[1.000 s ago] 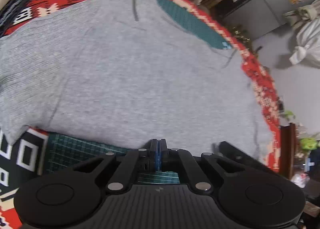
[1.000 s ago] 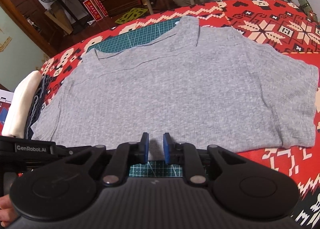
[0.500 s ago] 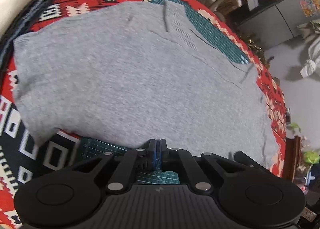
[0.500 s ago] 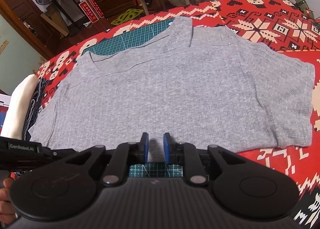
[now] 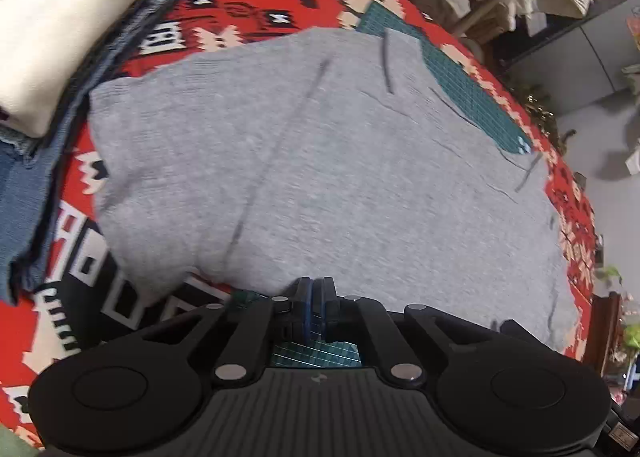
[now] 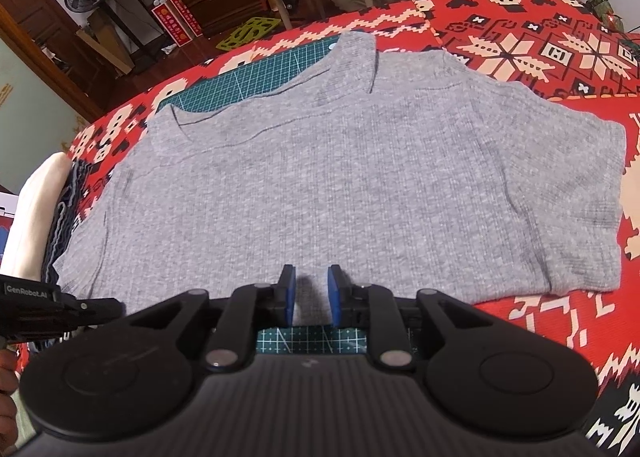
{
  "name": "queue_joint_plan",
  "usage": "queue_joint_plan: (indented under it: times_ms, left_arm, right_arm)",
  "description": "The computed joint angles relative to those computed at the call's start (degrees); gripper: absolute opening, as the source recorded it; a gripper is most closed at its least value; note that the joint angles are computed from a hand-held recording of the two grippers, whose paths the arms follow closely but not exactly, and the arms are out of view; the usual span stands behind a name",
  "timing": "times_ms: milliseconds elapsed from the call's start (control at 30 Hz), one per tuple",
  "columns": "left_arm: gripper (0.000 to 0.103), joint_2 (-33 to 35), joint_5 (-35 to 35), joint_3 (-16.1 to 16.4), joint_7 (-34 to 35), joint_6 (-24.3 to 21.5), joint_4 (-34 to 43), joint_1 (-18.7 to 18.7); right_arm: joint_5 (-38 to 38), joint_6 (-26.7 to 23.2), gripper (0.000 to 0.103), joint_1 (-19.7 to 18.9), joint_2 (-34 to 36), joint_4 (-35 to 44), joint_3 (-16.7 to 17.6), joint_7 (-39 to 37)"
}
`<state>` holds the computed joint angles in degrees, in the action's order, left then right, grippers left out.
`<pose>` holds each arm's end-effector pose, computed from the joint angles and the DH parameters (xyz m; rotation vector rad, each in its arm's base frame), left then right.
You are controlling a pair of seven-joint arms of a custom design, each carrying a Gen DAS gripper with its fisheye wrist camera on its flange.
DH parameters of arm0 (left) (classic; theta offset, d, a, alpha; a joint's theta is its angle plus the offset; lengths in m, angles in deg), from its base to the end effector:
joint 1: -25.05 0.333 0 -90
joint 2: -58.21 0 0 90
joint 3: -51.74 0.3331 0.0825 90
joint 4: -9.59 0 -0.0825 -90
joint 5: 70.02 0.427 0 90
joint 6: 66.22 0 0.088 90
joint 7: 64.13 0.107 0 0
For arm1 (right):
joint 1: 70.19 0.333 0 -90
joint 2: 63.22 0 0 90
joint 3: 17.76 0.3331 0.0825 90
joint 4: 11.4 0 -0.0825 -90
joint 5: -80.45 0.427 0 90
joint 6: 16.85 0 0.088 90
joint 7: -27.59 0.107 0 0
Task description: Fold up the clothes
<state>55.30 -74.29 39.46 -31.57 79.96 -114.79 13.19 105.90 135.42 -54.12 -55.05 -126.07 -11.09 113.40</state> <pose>0.5452 -0.2445 0.4562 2.7264 -1.3829 0.6711 0.6144 0.2417 0.4369 -1.9098 1.6881 -0.0460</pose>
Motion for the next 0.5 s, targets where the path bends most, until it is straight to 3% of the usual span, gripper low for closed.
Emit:
queue_joint_plan:
  times_ms: [133, 267, 500]
  left_arm:
    - [0.002, -0.80, -1.88, 0.43, 0.44, -0.21, -0.79, 0.32]
    - [0.002, -1.49, 4.45, 0.01, -3.41, -3.49, -0.12, 0.91]
    - [0.002, -2.44, 5.84, 0.22, -4.61, -5.44, -0.61, 1.33]
  right_arm:
    - [-0.37, 0.13, 0.020, 0.03, 0.03, -0.01, -0.08, 0.48]
    - [-0.76, 0.25, 0.021, 0.04, 0.06, -0.03, -0.13, 0.97]
    - [-1.27, 0.36, 0.022, 0.01, 0.10, 0.04, -0.17, 1.65]
